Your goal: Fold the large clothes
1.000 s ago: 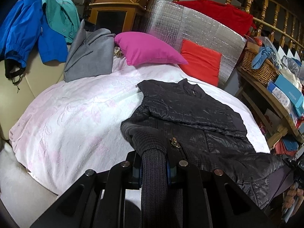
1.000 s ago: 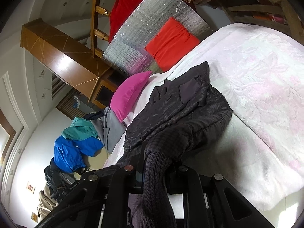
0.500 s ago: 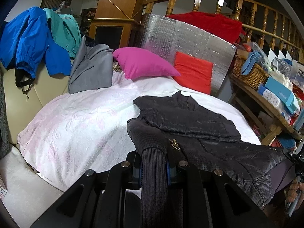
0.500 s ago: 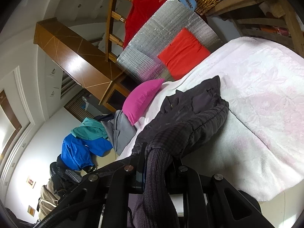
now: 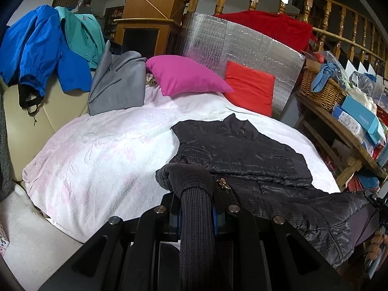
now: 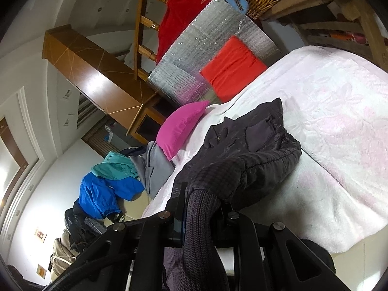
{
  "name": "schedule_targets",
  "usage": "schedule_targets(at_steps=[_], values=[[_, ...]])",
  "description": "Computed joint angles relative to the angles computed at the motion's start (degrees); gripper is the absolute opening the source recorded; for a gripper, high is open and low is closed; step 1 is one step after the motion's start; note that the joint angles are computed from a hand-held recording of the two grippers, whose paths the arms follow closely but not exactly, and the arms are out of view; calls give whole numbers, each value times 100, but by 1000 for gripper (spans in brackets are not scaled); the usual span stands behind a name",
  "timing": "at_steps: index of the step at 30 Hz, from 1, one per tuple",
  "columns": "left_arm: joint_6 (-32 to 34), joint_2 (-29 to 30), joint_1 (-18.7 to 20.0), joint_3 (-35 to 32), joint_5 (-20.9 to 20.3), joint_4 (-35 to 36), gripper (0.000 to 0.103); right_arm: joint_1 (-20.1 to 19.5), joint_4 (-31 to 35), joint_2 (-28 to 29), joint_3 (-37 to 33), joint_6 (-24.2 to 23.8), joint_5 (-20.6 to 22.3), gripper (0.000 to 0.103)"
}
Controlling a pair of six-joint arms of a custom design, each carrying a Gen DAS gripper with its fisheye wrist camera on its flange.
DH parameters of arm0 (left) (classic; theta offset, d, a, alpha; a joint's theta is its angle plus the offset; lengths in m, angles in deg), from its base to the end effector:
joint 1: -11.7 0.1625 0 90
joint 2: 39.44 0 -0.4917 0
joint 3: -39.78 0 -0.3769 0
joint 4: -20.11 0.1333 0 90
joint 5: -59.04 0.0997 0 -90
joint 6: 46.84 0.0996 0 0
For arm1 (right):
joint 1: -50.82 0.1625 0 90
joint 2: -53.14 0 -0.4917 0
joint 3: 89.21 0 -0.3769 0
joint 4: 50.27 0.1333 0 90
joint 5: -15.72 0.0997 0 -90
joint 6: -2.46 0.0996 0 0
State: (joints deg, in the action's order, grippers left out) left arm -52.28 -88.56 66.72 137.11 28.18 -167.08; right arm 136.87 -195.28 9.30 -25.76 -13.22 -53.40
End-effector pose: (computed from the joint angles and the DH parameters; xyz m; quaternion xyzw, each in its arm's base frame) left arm -0.2088 -0.6801 0.2949 0.0040 0.8175 -0.4935 0.2969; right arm 0.1102 -0.8545 0.3585 -0.1505 0.9264 -0.3241 0.1191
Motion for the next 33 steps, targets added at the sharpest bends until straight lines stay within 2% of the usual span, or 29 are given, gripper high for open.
schedule_targets(at_steps=[19, 26, 33], values=[[222, 213, 101, -477, 44, 252, 19, 93, 316, 329, -607, -34, -126, 15], [230, 422, 163, -888, 249, 550, 19, 174, 569, 667, -1218, 66, -187, 15], [239, 493, 230, -1077, 264, 667, 19, 256, 810, 964, -1796, 165, -344, 15]])
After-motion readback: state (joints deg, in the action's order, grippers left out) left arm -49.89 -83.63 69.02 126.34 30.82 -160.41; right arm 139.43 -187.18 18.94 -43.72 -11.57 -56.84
